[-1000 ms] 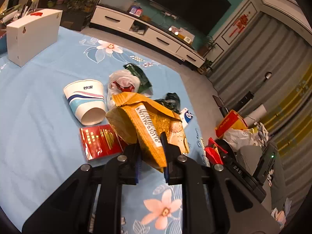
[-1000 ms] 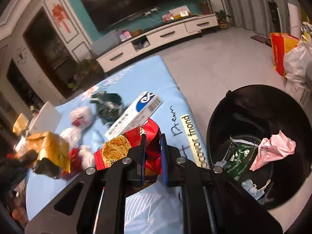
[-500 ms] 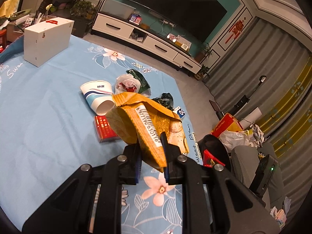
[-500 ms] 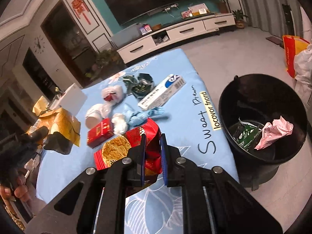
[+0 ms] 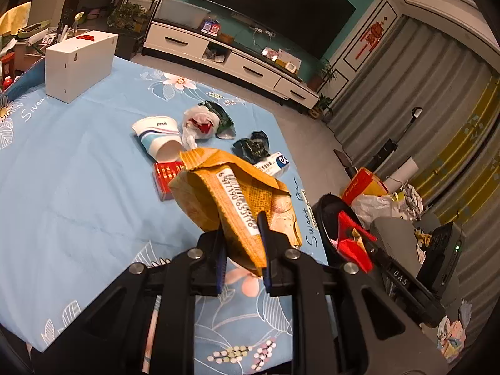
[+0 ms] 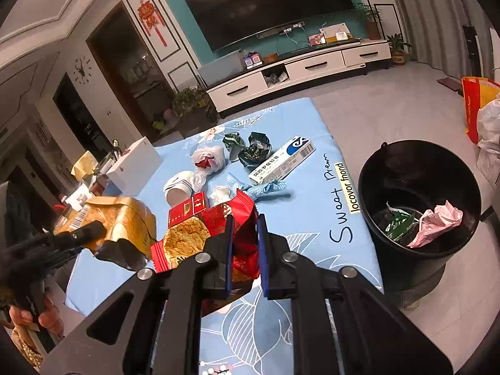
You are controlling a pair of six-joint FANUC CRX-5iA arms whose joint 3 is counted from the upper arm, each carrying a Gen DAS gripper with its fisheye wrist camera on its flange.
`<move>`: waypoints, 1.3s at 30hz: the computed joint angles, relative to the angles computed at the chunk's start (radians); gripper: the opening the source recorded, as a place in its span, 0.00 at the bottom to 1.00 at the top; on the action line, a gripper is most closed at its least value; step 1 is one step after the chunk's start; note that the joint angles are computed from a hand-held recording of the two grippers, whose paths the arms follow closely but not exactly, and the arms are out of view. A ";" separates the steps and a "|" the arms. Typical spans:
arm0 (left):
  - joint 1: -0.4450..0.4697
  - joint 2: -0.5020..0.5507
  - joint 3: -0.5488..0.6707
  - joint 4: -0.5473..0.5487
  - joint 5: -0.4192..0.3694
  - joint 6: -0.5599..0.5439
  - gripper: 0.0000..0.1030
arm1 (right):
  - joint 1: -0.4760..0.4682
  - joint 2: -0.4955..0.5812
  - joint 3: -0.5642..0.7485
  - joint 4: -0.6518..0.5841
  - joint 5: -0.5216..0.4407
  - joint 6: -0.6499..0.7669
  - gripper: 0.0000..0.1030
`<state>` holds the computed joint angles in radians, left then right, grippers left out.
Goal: Collect trash
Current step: 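Carry both bags over the black bin and open both tools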
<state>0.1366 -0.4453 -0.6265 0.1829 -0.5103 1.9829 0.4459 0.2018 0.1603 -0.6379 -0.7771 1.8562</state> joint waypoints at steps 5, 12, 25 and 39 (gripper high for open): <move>-0.030 0.010 0.018 -0.025 -0.009 0.023 0.18 | -0.015 -0.017 -0.016 -0.014 0.003 0.015 0.14; -0.072 0.040 0.067 -0.094 -0.026 0.084 0.18 | -0.054 -0.029 -0.026 -0.041 0.012 0.025 0.14; -0.141 0.183 0.186 -0.113 -0.019 0.062 0.18 | -0.144 -0.017 -0.027 -0.078 0.054 0.007 0.14; -0.212 0.476 0.353 0.104 0.036 -0.236 0.18 | -0.203 0.065 -0.025 0.048 0.144 -0.188 0.14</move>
<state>-0.0752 0.0311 -0.2733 0.2869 -0.4740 1.7464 0.2428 0.2663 0.1357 -0.5894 -0.6335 1.6683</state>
